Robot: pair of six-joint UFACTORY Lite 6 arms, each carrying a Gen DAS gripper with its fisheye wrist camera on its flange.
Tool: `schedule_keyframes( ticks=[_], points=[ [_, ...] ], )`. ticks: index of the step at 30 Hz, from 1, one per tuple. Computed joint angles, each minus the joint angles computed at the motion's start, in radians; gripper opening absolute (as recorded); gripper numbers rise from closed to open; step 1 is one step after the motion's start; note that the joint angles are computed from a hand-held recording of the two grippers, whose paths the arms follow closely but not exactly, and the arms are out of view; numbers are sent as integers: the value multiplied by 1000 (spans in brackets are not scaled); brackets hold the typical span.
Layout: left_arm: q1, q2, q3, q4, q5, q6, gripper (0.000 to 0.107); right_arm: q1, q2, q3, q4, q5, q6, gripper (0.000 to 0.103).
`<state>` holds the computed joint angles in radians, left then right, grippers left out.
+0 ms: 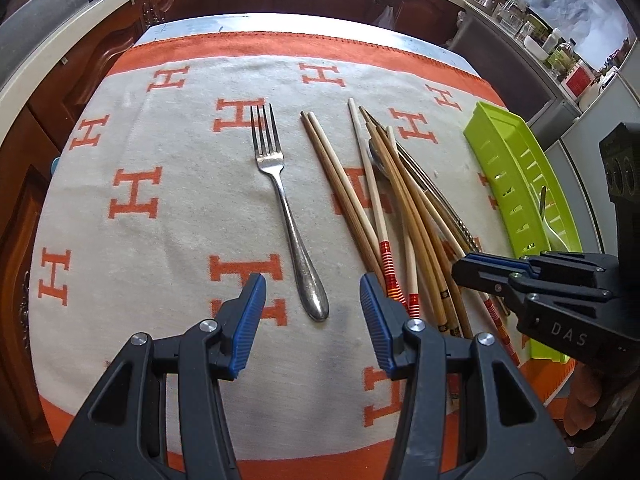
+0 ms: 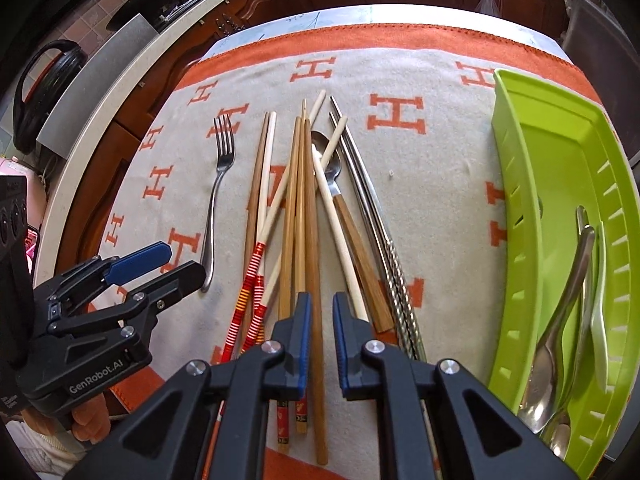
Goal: Organize utensils
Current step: 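Move both tools over the pile of chopsticks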
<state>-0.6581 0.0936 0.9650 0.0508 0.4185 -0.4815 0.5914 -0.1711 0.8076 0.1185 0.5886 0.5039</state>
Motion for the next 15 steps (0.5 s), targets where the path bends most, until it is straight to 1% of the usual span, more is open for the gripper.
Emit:
schedule_keyframes(
  ticks=[11, 15],
  points=[
    [-44, 13, 19, -1, 12, -12, 46, 25, 5, -20, -21, -44, 8, 8],
    [-65, 15, 28, 6, 22, -25, 46, 9, 6, -47, 38, -56, -46, 8]
  ],
)
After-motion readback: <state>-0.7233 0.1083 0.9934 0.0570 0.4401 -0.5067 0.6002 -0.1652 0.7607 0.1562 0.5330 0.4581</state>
